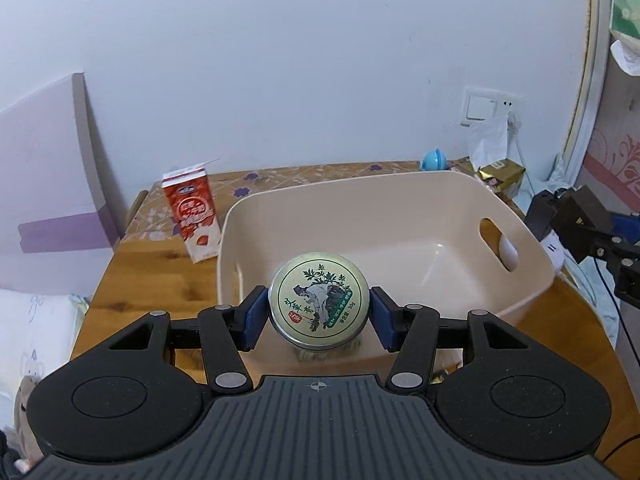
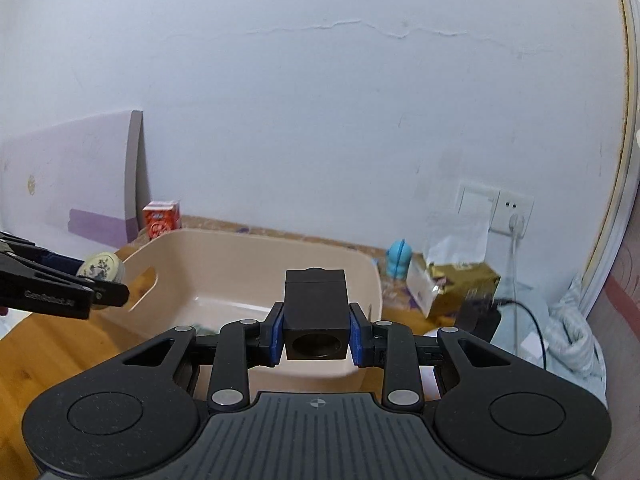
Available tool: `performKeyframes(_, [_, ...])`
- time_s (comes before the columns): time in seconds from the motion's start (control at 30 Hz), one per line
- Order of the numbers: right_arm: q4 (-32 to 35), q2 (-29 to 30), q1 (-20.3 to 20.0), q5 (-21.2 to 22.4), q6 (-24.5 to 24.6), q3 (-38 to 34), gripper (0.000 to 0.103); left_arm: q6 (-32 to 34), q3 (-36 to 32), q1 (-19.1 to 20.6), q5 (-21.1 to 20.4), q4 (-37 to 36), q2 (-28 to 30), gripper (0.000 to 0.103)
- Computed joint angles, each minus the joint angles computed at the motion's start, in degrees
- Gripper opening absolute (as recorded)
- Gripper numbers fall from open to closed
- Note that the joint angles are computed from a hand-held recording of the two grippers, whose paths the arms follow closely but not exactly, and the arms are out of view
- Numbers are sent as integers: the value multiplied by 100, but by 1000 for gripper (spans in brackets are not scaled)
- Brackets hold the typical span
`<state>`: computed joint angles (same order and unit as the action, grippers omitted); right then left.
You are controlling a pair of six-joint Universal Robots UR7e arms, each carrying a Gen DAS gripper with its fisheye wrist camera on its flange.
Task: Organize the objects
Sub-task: 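Lift both items over the bin and release them inside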
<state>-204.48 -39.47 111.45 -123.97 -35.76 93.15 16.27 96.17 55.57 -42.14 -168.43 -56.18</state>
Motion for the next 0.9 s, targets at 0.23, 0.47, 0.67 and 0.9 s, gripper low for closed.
performKeyframes(0.23, [282, 214, -110, 38, -33, -511, 29, -273, -799, 272, 91, 798, 558, 56])
performKeyframes(0.47, [1157, 443, -275, -121, 41, -1054, 29, -501, -1327, 522, 156, 1477, 946, 56])
performKeyframes(0.67, [1822, 638, -405, -274, 209, -1384, 30, -602, -1345, 540, 40, 1710, 967, 56])
performKeyframes(0.9, [1482, 615, -373, -291, 61, -1235, 57, -491, -1065, 381, 117, 1233, 789, 77])
